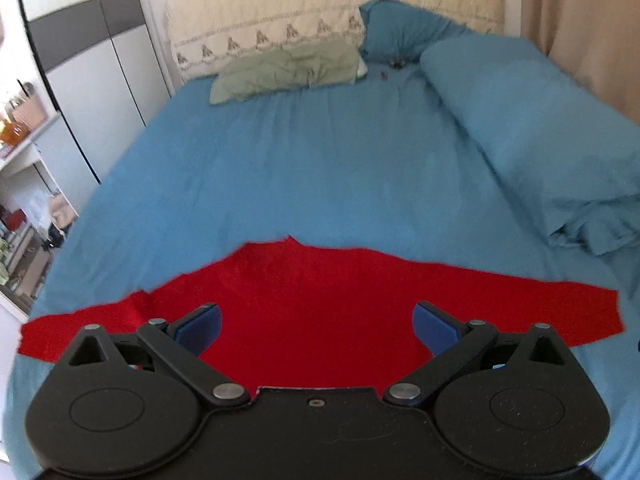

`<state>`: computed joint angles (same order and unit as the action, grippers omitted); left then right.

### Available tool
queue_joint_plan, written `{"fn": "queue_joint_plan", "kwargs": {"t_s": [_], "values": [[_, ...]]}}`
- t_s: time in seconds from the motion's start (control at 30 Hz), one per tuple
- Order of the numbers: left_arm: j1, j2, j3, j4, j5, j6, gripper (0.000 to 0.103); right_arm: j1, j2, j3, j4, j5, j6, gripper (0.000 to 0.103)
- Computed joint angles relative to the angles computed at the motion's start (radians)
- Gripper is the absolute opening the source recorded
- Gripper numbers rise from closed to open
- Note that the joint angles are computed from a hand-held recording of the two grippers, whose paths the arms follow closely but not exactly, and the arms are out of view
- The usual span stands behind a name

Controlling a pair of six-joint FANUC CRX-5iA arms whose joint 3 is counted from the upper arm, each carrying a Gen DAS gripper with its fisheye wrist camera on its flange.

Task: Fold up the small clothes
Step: 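Lower the right tool to the sweater sleeve cuff and close on it, then carry the sleeve across the sweater body toward the left tool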

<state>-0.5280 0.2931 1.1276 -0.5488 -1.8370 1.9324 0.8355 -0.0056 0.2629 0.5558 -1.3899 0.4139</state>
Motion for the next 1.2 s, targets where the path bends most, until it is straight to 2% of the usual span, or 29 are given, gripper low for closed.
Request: {"fn": "queue_joint_plan", "kwargs": {"t_s": [0.13,0.33,0.53,0.63,0.7,0.73,0.8,0.9,1.07,1.2], "values": [[0.044,-0.021,-0.193,0.065,0.150,0.073,0.103,-0.105,-0.005,-0.177,-0.005,0.190,-0.070,0.103],[0.117,-0.049,-0.452,0.146,0.384,0.136,0.103,-0.199,0.043,-0.349,0.063,0.394,-0.217,0.102],[0.161,-0.062,-0.604,0.141,0.498,0.146,0.103,-0.238,0.077,-0.459,0.195,0.524,-0.352,0.082],[0.175,-0.061,-0.643,0.129,0.524,0.138,0.103,-0.240,0.085,-0.514,0.327,0.553,-0.466,0.070],[0.189,-0.063,-0.669,0.126,0.547,0.142,0.103,-0.242,0.094,-0.527,0.381,0.562,-0.517,0.055],[0.199,-0.063,-0.678,0.132,0.559,0.139,0.103,-0.243,0.098,-0.530,0.399,0.561,-0.536,0.051],[0.227,-0.055,-0.696,0.163,0.591,0.132,0.103,-0.244,0.109,-0.526,0.422,0.554,-0.562,0.036],[0.266,-0.064,-0.735,0.222,0.640,0.134,0.103,-0.238,0.125,-0.506,0.439,0.530,-0.570,0.025],[0.297,-0.038,-0.703,0.278,0.616,0.106,0.103,-0.213,0.138,-0.448,0.454,0.534,-0.557,0.023],[0.349,-0.038,-0.690,0.349,0.609,0.020,0.103,-0.186,0.155,-0.383,0.510,0.625,-0.543,0.022]]}}
